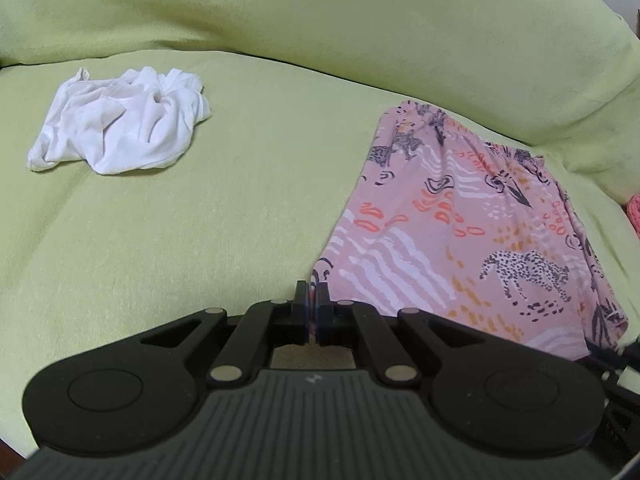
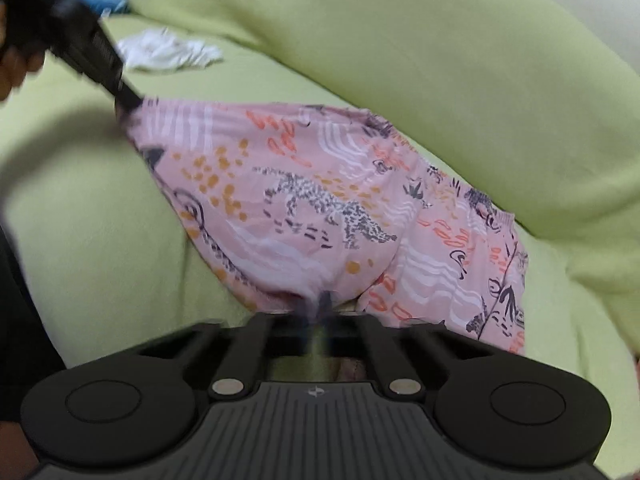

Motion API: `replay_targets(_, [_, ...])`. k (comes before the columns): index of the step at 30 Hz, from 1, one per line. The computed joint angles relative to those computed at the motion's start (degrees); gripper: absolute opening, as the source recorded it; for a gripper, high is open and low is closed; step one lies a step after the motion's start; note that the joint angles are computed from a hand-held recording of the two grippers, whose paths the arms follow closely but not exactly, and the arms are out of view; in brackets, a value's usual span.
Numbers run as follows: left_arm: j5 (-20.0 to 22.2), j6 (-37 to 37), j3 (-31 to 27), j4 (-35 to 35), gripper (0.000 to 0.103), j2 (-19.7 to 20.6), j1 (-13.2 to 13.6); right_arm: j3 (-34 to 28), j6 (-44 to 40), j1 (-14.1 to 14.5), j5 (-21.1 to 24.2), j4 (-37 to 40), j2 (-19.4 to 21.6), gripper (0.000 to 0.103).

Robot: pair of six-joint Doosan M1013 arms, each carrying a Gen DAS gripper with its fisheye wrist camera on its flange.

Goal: Fold clothes

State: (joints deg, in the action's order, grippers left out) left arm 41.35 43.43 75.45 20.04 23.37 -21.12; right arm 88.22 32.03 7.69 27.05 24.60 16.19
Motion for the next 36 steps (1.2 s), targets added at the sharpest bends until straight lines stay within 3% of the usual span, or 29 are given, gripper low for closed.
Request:
replay_targets(5, [-2.23,-5.35,0.72,12.68,0.0,-1.81,-0.87,-0.27,-3.31,-2.09,2.28,15.47,-1.33,0.0])
replay_targets(7, [-2.03,-6.46,0.9,17.18,0.0,-2.43,-1.29,-0.51,-3.7,-2.09,4.34,15.86,-1.23,0.0])
replay_targets(10, [1.93,-2.73,0.36,15.16,0.0,-1.41,-1.65,-0.71,-0.31,-1.53,7.19,11.6,-0.07,0.0])
replay_targets(13, [10.84,1.83,-1.04,14.64,0.0,1.29,-2.79,-1.49,0.98,-2.23,11.28,11.29,0.88,0.011])
replay_targets(14, [13.25,0.68,-0.89,18.2,0.001,1.78,-3.72,-1.78,0.06,-2.8,12.63,12.63,0.87,0.018])
replay_targets(16, [14.98,1.35,-0.85,19.22,0.003,1.68,-4.57,-2.26,-1.71,-4.04,15.12,15.31,0.75,0.032])
replay_targets(18, [15.15,0.89,-0.63,20.57,0.005,0.75,-5.88,-1.9,-4.49,-5.98,15.72,19.06,-0.1,0.037])
replay_targets(22, [13.23,2.95,-0.65,22.51,0.005,-0.8,-9.12,0.37,-9.44,-8.76,6.04,17.48,-1.68,0.036])
replay_targets(25, [7.45,12.55,-2.19,18.97,0.008,-0.36,-11.92,-0.46,-11.17,-10.01,1.48,12.57,-0.47,0.032])
replay_targets(27, [3.9,19.88,-3.53,16.24,0.011,0.81,-13.75,-1.65,-13.87,-10.97,1.67,13.87,0.62,0.032])
replay_targets(30, [1.86,28.07,-6.75,13.87,0.012,3.67,-15.95,-5.33,-5.01,-13.15,9.29,16.01,2.53,0.032])
replay_targets(32, [0.49,32.33,-8.26,10.28,0.014,5.0,-16.4,-8.57,4.22,-15.39,17.61,20.34,4.62,0.032])
replay_targets(34, [1.02,35.62,-9.89,6.8,0.015,6.32,-16.46,-11.14,14.35,-17.41,24.94,25.22,7.0,0.033])
replay_targets(36, [2.48,37.34,-11.15,5.52,0.015,7.39,-16.62,-12.2,21.33,-18.72,28.62,29.49,8.67,0.033])
